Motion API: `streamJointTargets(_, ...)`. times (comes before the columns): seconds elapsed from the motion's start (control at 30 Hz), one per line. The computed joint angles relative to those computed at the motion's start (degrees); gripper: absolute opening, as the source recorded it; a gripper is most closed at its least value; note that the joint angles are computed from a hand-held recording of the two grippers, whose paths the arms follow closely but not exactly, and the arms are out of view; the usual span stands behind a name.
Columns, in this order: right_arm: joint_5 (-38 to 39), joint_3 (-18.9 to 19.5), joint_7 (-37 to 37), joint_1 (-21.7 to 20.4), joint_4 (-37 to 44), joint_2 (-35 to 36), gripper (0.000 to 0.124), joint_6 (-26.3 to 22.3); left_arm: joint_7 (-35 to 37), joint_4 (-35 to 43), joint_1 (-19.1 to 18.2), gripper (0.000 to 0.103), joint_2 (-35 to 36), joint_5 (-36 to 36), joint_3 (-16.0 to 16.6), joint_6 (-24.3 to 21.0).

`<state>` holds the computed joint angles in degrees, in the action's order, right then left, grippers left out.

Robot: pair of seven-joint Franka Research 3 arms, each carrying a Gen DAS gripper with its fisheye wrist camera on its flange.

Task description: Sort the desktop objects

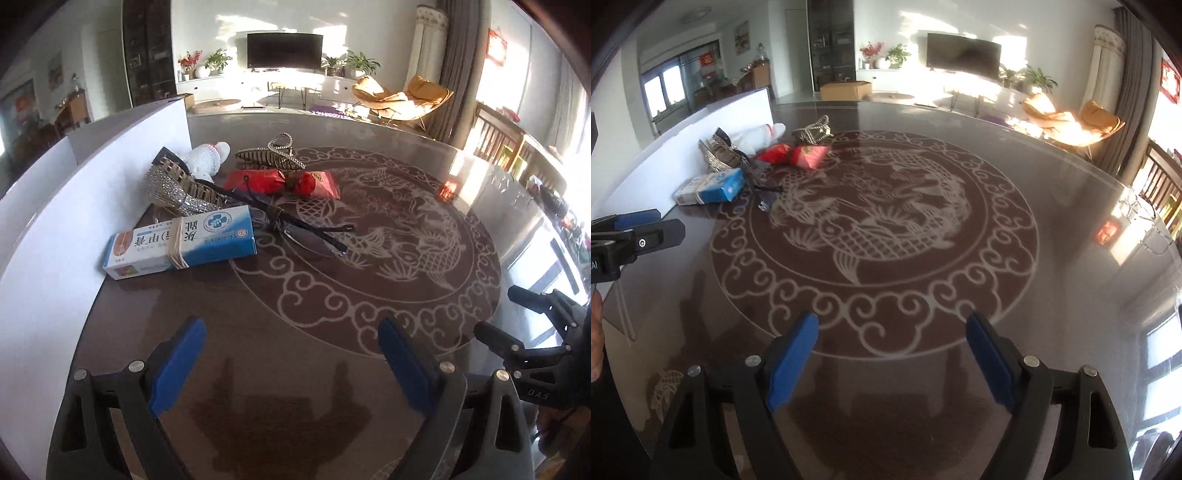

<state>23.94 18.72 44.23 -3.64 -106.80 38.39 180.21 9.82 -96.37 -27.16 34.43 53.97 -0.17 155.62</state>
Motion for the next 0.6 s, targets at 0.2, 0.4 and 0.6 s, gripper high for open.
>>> streamJointTargets(0.2,0.0,-0.5,0.8,0.5,-1.0,-0.7,0.087,-1.0,0.2,1.2,-0.9,0.095,2.1,1.5,0.3,-0.2)
streamJointTargets(0.4,-0.1,-4.6,3.5,4.4,0.4,-0.4,0.103,-2.6,2.7,3.7,-1.2,0.095,4.4,-1.0,0.5,-0.7)
streamJointTargets(0.6,0.1,-4.5,3.4,4.3,0.4,-0.4,0.103,-2.7,6.1,4.5,-0.5,0.103,5.1,-4.3,-0.6,-1.4)
